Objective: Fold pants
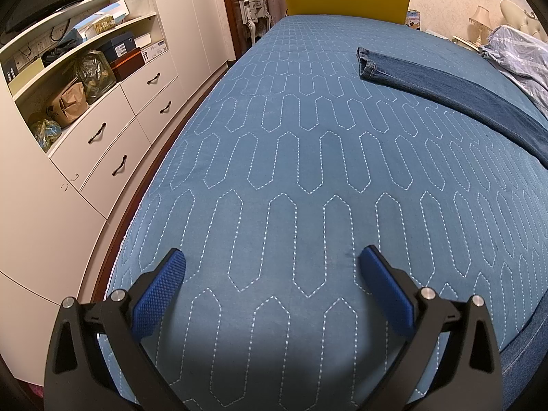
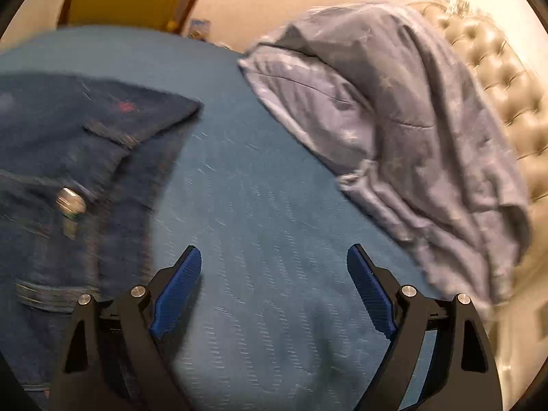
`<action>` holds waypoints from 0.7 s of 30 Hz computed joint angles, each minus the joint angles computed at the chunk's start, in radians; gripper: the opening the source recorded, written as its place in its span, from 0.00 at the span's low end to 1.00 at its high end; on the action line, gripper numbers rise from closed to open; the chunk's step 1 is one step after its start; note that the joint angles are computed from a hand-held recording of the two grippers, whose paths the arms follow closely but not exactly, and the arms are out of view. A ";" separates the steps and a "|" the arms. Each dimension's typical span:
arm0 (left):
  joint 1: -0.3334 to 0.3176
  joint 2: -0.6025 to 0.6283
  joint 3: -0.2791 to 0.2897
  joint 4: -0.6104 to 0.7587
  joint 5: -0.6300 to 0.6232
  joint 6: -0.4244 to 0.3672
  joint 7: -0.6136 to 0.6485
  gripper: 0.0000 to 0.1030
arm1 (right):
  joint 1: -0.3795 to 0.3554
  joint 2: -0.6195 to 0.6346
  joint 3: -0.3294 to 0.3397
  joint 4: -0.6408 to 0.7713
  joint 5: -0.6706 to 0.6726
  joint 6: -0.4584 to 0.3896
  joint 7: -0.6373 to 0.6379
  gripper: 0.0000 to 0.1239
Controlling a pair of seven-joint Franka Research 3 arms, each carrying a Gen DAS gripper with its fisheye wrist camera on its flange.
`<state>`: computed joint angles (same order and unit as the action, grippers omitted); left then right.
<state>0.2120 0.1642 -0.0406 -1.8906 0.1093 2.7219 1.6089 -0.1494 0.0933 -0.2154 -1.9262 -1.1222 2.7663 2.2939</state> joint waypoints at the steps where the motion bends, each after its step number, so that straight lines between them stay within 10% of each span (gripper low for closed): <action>1: 0.000 -0.001 0.000 -0.001 -0.001 0.000 0.001 0.99 | 0.000 0.002 0.000 0.002 0.009 -0.010 -0.001 0.68; 21: 0.001 -0.001 0.000 -0.001 0.000 0.001 0.001 0.99 | -0.012 -0.057 0.014 -0.025 0.040 -0.105 0.040 0.71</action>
<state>0.2128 0.1636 -0.0410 -1.8921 0.1095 2.7233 1.6096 -0.1619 0.0361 -0.2015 -1.9515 -1.0824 2.6612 2.3337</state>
